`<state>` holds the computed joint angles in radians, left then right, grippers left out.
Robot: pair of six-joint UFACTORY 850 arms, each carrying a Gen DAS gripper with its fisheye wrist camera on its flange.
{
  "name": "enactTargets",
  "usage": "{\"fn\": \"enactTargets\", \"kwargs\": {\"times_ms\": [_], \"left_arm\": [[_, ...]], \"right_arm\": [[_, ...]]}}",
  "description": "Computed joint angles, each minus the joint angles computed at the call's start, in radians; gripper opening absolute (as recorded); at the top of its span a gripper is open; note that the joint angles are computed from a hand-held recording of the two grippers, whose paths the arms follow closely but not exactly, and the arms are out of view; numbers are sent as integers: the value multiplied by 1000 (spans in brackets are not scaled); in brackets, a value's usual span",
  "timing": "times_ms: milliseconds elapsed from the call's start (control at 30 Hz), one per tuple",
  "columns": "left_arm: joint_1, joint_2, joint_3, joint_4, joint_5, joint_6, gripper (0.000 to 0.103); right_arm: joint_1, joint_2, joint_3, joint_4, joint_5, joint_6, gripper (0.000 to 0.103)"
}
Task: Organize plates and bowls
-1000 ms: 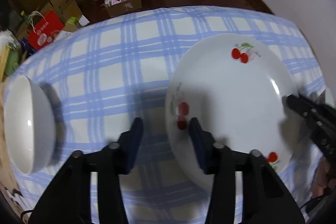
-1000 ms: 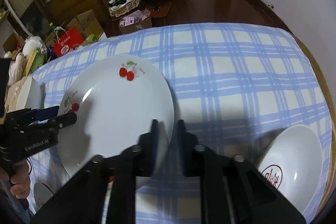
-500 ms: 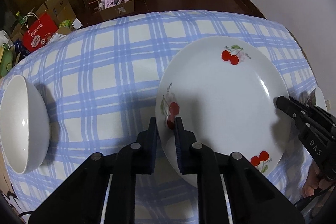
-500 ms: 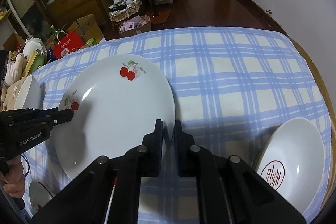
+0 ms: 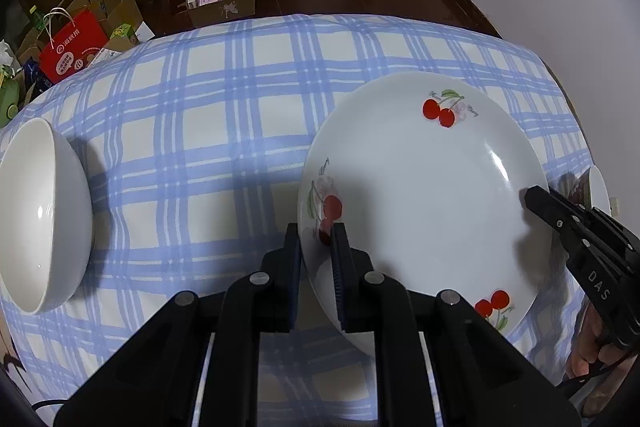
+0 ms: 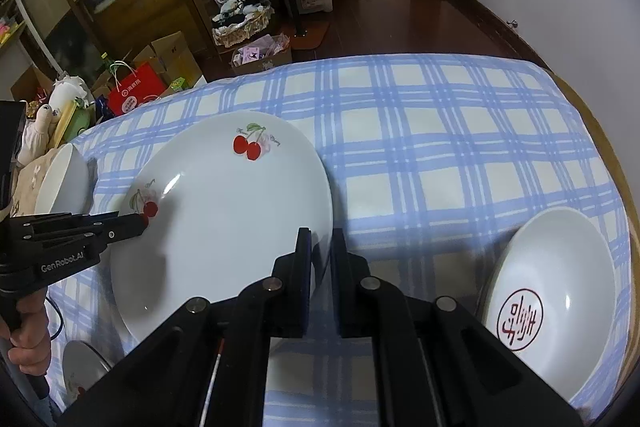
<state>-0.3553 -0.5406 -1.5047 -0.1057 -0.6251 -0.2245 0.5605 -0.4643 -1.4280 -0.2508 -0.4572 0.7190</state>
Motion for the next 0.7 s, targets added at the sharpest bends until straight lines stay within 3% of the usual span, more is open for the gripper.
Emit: {"fn": "enactTargets", "kwargs": {"times_ms": [700], "left_arm": [[20,109,90,-60,6,15,14]], "right_arm": [[34,73,41,-15,9,47,9]]}}
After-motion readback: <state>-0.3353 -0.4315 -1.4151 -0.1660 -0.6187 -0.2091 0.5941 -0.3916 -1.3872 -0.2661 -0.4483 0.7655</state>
